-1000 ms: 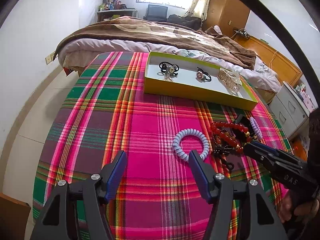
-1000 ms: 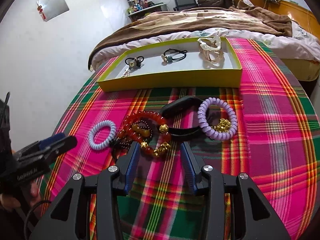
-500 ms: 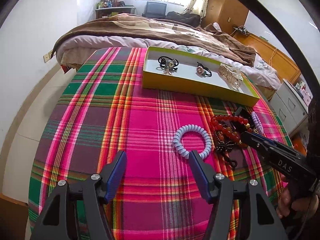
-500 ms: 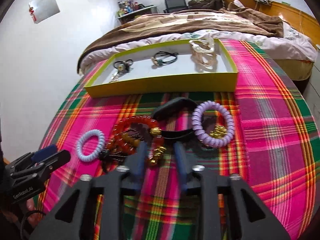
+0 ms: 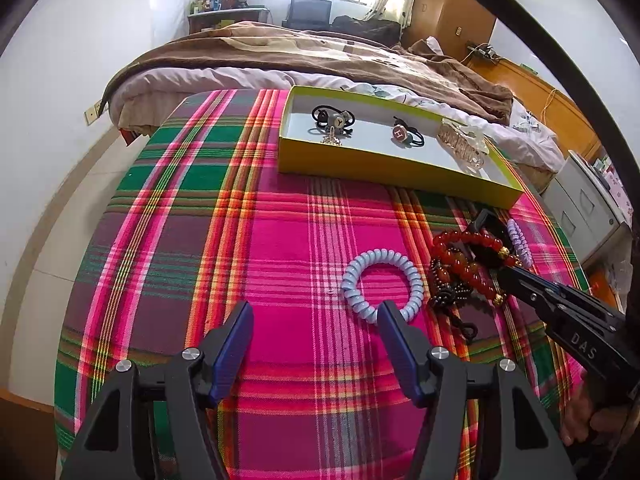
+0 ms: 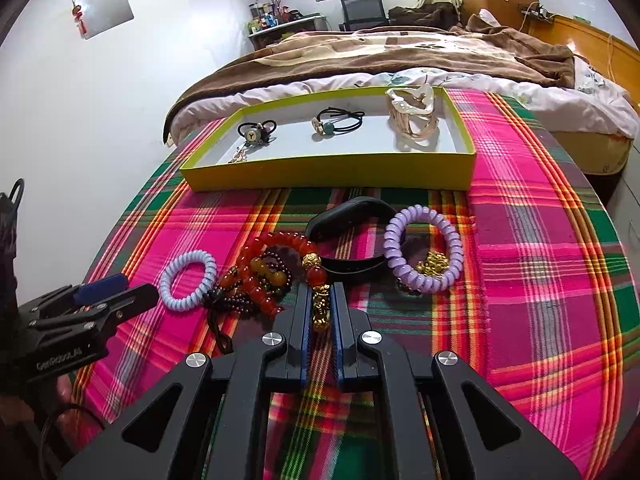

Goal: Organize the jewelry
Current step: 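Grasp the light-blue coil hair tie with the left tool while the right tool grasps the red bead bracelet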

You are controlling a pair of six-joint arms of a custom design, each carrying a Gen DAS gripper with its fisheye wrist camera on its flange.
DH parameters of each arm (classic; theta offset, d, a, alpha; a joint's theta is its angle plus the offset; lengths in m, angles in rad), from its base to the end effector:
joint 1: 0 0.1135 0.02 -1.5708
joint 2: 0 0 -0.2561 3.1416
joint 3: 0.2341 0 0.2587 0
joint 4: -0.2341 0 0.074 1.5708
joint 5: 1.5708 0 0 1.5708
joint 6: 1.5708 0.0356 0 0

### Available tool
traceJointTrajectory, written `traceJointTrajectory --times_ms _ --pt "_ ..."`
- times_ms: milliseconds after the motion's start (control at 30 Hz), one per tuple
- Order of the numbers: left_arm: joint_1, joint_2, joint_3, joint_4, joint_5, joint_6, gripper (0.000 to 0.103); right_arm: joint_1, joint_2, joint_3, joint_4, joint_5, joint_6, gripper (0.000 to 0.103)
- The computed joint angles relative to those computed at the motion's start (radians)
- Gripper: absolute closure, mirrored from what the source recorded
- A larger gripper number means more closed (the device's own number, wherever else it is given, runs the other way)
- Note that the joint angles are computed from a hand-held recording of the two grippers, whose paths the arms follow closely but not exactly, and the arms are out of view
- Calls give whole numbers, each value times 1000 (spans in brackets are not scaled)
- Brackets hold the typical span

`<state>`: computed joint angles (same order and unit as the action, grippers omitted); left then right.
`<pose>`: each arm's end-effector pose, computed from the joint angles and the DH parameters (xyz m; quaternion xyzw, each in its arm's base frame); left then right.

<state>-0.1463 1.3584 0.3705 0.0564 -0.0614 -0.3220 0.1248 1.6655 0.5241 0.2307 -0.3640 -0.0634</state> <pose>0.2179 -0.0299 0.0989 -0.0929 0.9444 -0.0445 0.3123 0.2656 0.0461 0.0799 -0.1458 0.9208 0.1809 0.3133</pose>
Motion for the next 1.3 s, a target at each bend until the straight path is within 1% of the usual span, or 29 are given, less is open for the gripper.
traceJointTrajectory --times_ms 133,267,333,400,600,700,733,900,967,1033,1267,1300 --pt "-7 58 37 -4 -12 1 39 -24 -25 -21 11 -1 -6 94" --pt "2 83 54 6 -3 7 39 -41 -44 -30 8 -12 -9 94" --pt "-3 99 68 3 -21 -3 39 -45 -52 -35 10 -17 -12 94" --pt "-3 103 71 9 -15 -2 39 -50 -60 -41 12 -24 -17 94" --pt "-45 149 110 -12 -86 -6 39 -62 -93 -66 27 -42 -29 94" --pt "-85 180 131 -23 -161 -18 39 -73 -103 -71 27 -52 -35 94" --pt "-94 187 134 -21 -173 -22 39 -76 -107 -72 26 -54 -36 94" --pt "-100 191 138 -23 -186 -23 39 -86 -124 -76 24 -65 -40 94" --pt "-103 190 138 -20 -183 -19 45 -85 -129 -78 27 -65 -42 94" --pt "-113 184 136 -21 -183 -18 57 -86 -132 -78 23 -70 -43 94" --pt "-130 175 132 -18 -184 -14 82 -93 -135 -79 20 -74 -41 94" --pt "-130 175 131 -17 -186 -16 89 -94 -136 -80 18 -76 -41 94"
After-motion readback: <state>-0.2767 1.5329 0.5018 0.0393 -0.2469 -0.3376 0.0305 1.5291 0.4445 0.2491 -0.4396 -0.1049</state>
